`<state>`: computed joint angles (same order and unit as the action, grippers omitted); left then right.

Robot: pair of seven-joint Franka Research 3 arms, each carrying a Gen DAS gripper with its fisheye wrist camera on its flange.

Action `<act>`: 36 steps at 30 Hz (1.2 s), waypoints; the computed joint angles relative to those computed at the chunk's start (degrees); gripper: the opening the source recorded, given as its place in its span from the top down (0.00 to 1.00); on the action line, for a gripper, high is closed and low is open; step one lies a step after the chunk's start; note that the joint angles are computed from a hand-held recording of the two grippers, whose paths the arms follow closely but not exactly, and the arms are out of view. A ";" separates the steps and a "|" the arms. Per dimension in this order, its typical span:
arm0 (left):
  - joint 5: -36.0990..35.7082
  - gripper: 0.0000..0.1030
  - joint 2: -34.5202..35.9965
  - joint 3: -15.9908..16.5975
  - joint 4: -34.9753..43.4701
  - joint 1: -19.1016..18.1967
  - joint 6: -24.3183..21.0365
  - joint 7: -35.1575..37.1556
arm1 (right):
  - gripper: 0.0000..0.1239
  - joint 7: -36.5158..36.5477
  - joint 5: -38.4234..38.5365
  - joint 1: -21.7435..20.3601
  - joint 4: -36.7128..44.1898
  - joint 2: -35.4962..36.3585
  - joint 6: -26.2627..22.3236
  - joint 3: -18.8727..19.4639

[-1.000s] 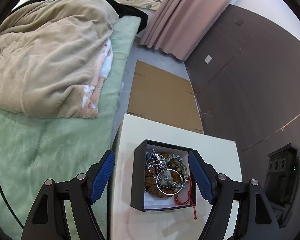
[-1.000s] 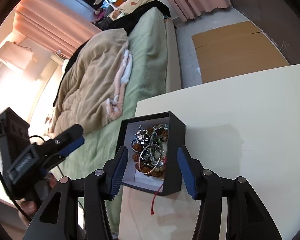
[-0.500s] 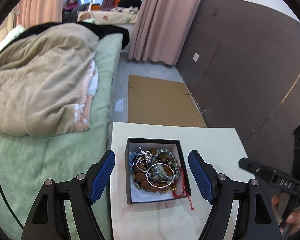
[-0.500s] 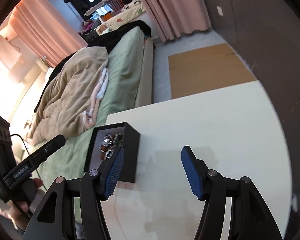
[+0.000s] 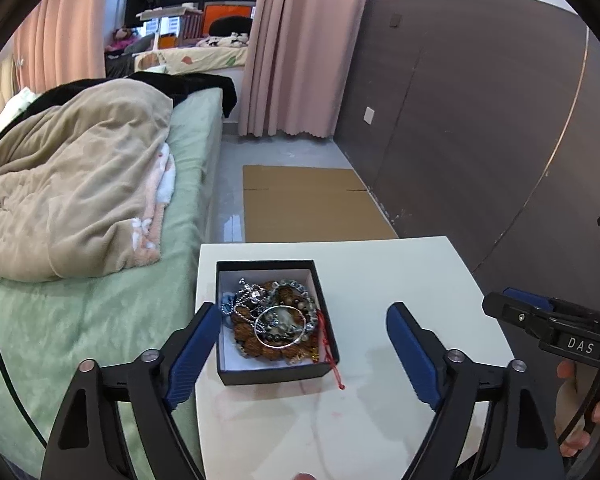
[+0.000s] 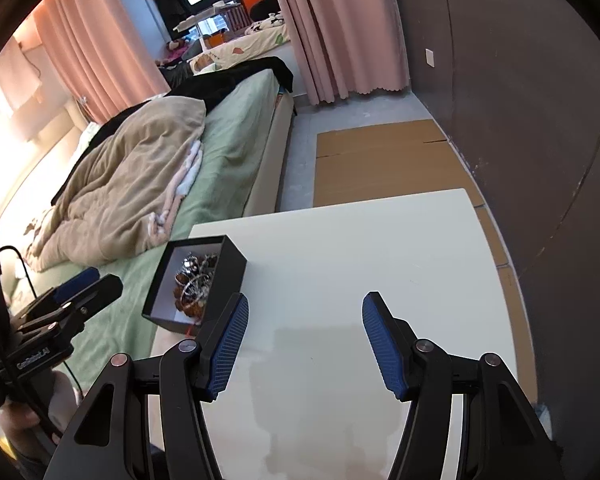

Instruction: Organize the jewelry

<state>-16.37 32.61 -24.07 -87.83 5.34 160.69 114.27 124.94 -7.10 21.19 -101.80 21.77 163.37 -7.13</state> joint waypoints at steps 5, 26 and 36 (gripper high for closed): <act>-3.21 0.05 -1.93 -4.72 -4.35 3.45 2.93 5.75 | 0.39 6.77 -8.36 4.50 -2.26 -2.37 -0.55 -4.81; -12.36 0.00 -6.10 -19.34 -14.93 16.30 12.99 18.32 | 0.17 18.47 -21.11 3.11 -7.06 -6.09 3.52 -2.40; -9.68 0.00 -6.57 -17.18 -14.45 14.43 13.97 15.41 | 0.17 17.21 -20.71 2.66 -5.81 -5.20 3.56 -1.78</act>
<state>-26.05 26.04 -41.25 -102.29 19.77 174.65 129.68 142.15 -27.81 23.86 -107.61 16.56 166.93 -8.90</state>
